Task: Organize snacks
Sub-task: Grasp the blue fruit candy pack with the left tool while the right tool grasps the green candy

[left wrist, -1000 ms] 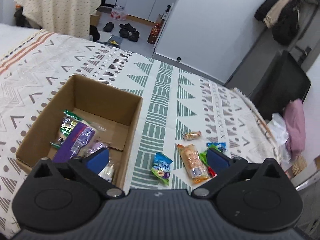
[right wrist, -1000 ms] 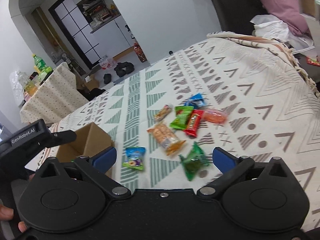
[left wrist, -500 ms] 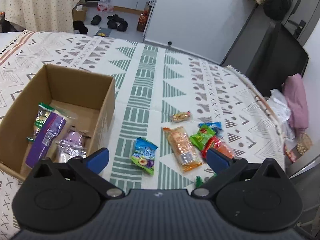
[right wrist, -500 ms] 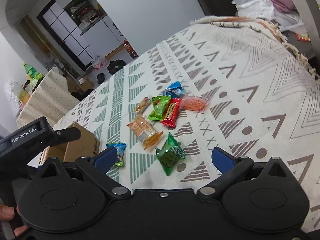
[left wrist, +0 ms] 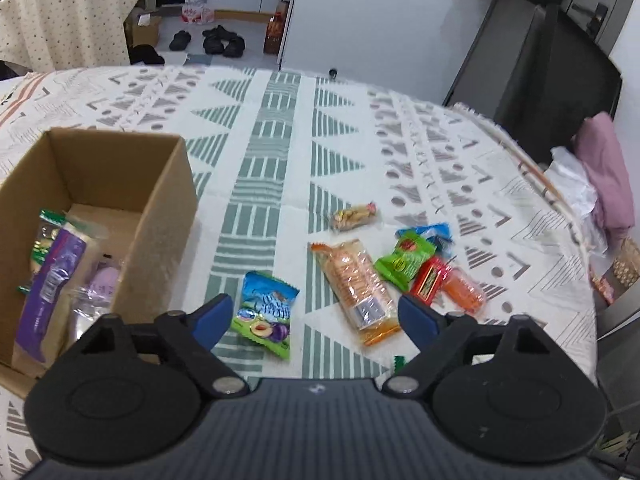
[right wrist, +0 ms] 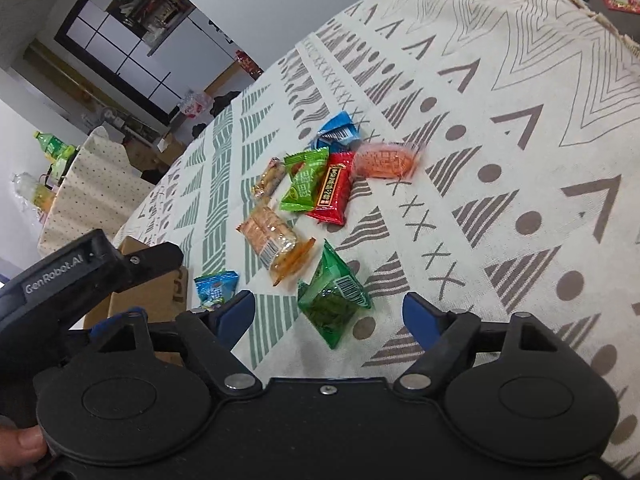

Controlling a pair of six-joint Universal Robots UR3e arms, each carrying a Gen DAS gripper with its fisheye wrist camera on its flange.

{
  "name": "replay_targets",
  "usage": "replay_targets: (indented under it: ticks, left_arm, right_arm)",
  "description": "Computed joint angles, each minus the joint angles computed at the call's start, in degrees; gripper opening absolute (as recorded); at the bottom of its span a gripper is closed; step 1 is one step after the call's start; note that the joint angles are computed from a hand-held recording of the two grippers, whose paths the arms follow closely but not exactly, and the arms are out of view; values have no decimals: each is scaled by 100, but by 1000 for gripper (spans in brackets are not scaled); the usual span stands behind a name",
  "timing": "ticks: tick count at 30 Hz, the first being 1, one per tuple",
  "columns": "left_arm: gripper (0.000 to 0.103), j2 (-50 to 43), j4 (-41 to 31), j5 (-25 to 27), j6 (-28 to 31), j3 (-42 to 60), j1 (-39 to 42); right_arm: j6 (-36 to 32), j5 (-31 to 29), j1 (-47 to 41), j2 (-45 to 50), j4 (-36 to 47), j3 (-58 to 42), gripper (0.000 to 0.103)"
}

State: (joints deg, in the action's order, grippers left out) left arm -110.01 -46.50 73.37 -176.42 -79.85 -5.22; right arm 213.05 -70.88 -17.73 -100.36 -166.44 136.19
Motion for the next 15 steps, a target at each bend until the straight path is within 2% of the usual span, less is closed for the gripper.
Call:
replay_targets:
  ticks: [3,5,8,15]
  left_arm:
    - [76,-246,20,281,-63,110,-101]
    - [73,-390,111,497,-74,173,-173]
    - [72,-625,6,654,-116,400,-231]
    - [70,-1142,-239,953,-228,816,-355]
  right_arm:
    - [-47,107,-59,144,-155,32,77]
    - [-85,67,-43,247,-276,47,76]
    - [-128,176,-142,371,-407,83,70]
    - [-276,203,-111,798,-773,7,69]
